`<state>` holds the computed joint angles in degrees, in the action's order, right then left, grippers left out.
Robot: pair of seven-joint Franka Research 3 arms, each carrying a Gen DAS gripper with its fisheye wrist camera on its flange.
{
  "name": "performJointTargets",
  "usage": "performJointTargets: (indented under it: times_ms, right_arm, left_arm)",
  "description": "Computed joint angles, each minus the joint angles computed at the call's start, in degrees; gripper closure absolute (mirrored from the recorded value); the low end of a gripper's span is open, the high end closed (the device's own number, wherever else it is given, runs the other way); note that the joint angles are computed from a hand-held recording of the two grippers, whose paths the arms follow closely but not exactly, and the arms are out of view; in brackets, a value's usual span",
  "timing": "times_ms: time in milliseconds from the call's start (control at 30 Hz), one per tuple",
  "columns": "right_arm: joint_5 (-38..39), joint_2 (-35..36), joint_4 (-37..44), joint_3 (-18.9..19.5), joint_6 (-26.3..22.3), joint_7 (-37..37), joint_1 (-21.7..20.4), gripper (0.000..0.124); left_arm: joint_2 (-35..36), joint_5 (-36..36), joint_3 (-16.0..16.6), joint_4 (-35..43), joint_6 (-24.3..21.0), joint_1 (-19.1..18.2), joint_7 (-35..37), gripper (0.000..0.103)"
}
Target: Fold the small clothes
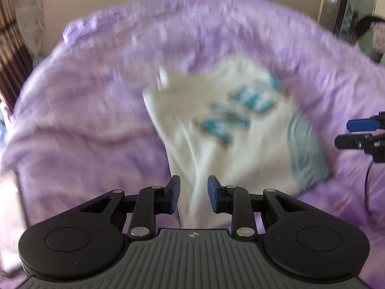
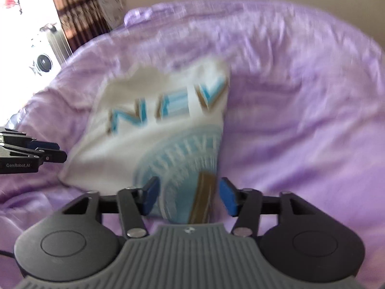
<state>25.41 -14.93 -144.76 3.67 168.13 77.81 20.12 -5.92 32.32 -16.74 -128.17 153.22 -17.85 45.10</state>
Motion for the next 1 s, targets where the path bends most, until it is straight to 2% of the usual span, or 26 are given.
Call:
performJointTargets:
  times_ms: [67,100,133,200,267,367,467,567,667,767,1000]
  right_arm:
    - [0.14,-2.69,0.21,-0.16,1.27,-0.86,0.45,0.057]
    - [0.23,-3.98,0.35,-0.26,1.81,-1.15,0.69,0.053]
    - [0.17,-5.35,0.34,-0.12,2.67,-1.14,0.79,0.05]
    - [-0.86,-7.95,-0.04,1.0,4.31,-0.16,0.18,0.043]
    - [-2.39,-10.82,-0.76,2.89,4.39,2.34,-1.23,0.043]
    - [-3.94,-15.17,-2.54,5.21,3.14,6.8,-2.3,0.043]
    - [-7.03,-19.26,-5.37,9.97,3.17,12.9,-5.43,0.043]
    - [-9.85,-23.66,-8.7,15.77,3.68,20.5,-9.28,0.043]
    - [-12.21,-26.95,-11.24,18.92,1.93,25.22,-10.3,0.043]
    - [-15.0,-28.41,-12.92,22.23,0.34,29.84,-12.26,0.043]
    - [-20.05,-26.11,-14.88,25.3,0.99,37.36,-13.63,0.043]
  left_arm:
    - [-2.82,6.01,-1.21,0.53,-0.34,0.81,-5.13,0.067]
    - [-3.93,9.83,-2.29,1.1,-1.08,1.47,-9.0,0.057]
    - [-5.01,13.73,-3.51,1.78,-2.39,2.14,-13.36,0.041]
    - [-6.88,20.48,-6.08,2.75,-5.89,2.78,-21.77,0.026]
    - [-8.09,24.23,-7.89,3.44,-9.58,2.26,-27.32,0.015]
    - [-9.63,27.11,-9.19,2.96,-12.33,0.43,-31.55,0.013]
    - [-10.15,28.02,-9.93,2.46,-14.42,-1.23,-33.82,0.013]
    - [-10.68,26.48,-9.29,1.01,-14.03,-2.72,-35.21,0.012]
    - [-10.43,24.33,-9.56,-0.09,-15.67,-3.6,-36.09,0.012]
    - [-9.0,21.17,-9.66,-0.25,-18.59,-5.04,-35.31,0.012]
    - [-5.22,17.4,-8.78,-0.78,-20.88,-7.64,-35.25,0.012]
